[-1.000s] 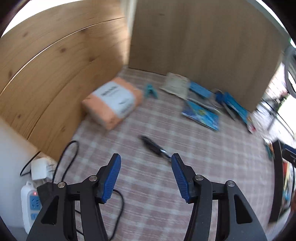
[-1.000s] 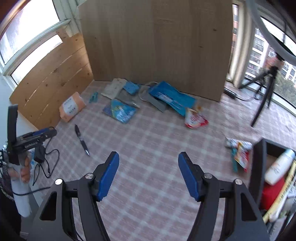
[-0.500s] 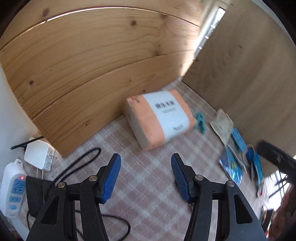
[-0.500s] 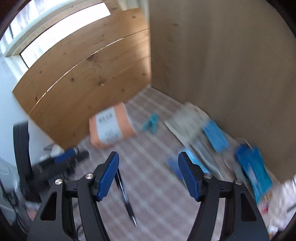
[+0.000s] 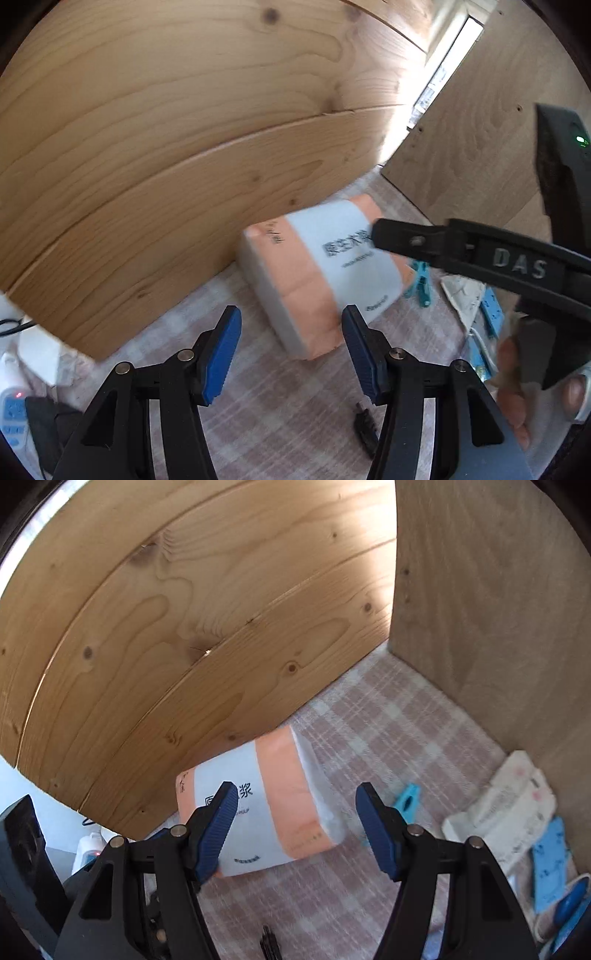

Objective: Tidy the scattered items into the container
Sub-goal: 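Grasp the orange-and-white tissue pack from its sides with both tools, then carry the tissue pack into the black tray and open both tools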

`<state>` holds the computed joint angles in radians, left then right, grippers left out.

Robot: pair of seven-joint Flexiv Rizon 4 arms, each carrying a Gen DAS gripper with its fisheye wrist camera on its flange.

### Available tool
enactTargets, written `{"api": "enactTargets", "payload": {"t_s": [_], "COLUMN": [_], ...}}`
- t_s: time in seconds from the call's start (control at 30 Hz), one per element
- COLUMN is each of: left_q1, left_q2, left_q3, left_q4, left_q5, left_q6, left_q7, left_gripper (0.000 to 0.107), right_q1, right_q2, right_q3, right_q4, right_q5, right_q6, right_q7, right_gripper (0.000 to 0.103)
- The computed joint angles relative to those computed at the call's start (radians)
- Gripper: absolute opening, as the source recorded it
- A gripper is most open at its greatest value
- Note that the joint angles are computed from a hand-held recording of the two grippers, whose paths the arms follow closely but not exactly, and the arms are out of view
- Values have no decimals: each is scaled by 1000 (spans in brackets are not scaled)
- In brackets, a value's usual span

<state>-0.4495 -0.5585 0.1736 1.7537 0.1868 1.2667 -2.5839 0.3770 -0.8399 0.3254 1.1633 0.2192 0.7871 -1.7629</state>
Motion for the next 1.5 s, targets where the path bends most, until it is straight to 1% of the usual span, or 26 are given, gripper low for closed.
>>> {"api": "enactTargets", "payload": {"t_s": [0.07,0.17,0.2,0.23,0.3,0.37,0.43,0.57,0.77,0.87,0.93,1.0,1.1,1.27,1.47,1.5], "left_q1": [21,68,76,68,56,57,65,67,65,51,28,14,-30,-46,-118,-133], "left_q2": [-9,-21,-25,-29,-35,-35,-30,-22,-29,-36,-40,-44,-65,-76,-103,-109], "left_q3": [-20,-79,-91,-83,-72,-76,-92,-125,-202,-236,-243,-264,-272,-342,-360,-359], "left_q4": [7,24,24,15,7,20,35,44,51,41,27,19,-20,-33,-117,-135], "left_q5": [-19,-76,-90,-96,-107,-126,-145,-173,-226,-249,-251,-256,-248,-287,-297,-294], "left_q6": [29,85,90,76,71,96,109,98,111,108,98,86,61,56,8,2], "left_q7": [8,69,98,117,135,148,179,260,383,446,484,529,587,684,765,776], "left_gripper": [55,54,56,56,57,57,57,56,56,57,57,57,57,57,57,57], "right_q1": [-6,2,1,3,10,10,2,-13,-81,-125,-134,-159,-165,-211,-246,-265], "right_q2": [-18,-34,-38,-39,-31,-21,-9,34,147,215,258,305,371,462,582,602], "right_q3": [12,9,12,12,6,5,9,4,13,15,5,-5,-27,-30,-42,-39], "right_q4": [-27,-50,-56,-57,-42,-25,-5,66,258,376,451,516,633,806,986,1005], "right_q5": [12,13,18,21,18,19,28,38,88,123,128,135,125,167,190,208], "right_q6": [-34,-55,-65,-68,-59,-51,-52,-40,29,89,139,167,246,386,524,536], "right_q7": [-1,-7,-10,-12,-20,-26,-27,-16,-13,-20,-9,5,47,103,180,174], "right_gripper": [65,66,65,65,65,65,65,65,65,65,65,65,65,65,65,65]}}
